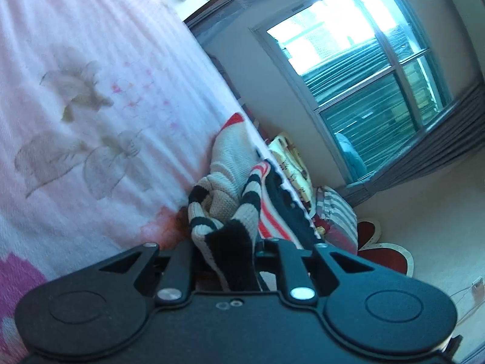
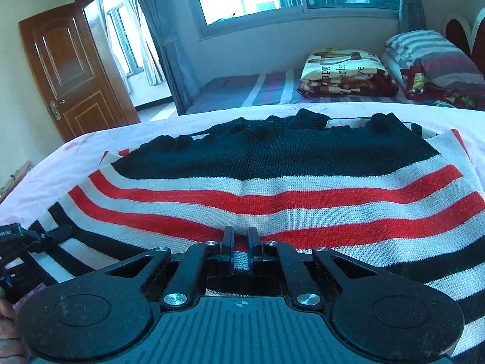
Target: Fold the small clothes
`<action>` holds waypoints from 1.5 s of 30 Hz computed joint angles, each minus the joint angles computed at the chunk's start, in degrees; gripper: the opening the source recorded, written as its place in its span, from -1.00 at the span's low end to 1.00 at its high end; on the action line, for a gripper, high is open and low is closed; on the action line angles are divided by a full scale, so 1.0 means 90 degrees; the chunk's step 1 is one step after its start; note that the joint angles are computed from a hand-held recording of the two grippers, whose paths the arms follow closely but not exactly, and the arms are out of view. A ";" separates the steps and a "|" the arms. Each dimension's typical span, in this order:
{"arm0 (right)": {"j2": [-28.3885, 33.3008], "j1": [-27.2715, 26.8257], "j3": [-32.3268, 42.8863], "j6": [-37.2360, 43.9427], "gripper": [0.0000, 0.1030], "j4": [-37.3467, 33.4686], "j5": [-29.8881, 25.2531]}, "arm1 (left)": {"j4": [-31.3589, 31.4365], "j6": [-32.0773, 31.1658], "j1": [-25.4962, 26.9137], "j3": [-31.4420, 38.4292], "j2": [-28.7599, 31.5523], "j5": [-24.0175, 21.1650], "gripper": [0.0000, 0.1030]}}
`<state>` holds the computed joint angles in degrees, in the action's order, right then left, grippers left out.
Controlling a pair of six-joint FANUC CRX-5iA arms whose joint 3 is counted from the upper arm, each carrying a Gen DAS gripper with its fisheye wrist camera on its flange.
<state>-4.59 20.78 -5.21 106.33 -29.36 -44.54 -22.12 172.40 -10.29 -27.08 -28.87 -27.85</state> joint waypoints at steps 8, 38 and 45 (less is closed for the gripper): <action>-0.0060 -0.0159 -0.0066 0.0128 -0.89 -0.0351 0.0053 | 0.1440 -0.1791 0.0505 0.0014 0.0112 -0.0208 -0.73; 0.0860 -0.3707 0.1746 -0.0669 0.72 -0.3300 -0.3189 | 0.1366 -0.5004 -0.1023 0.3109 0.2320 -0.1684 0.24; 0.1170 -0.2922 0.2001 -0.1040 0.50 -0.2523 -0.3022 | 0.2466 -0.5678 -0.0476 0.2560 0.2457 -0.1662 0.24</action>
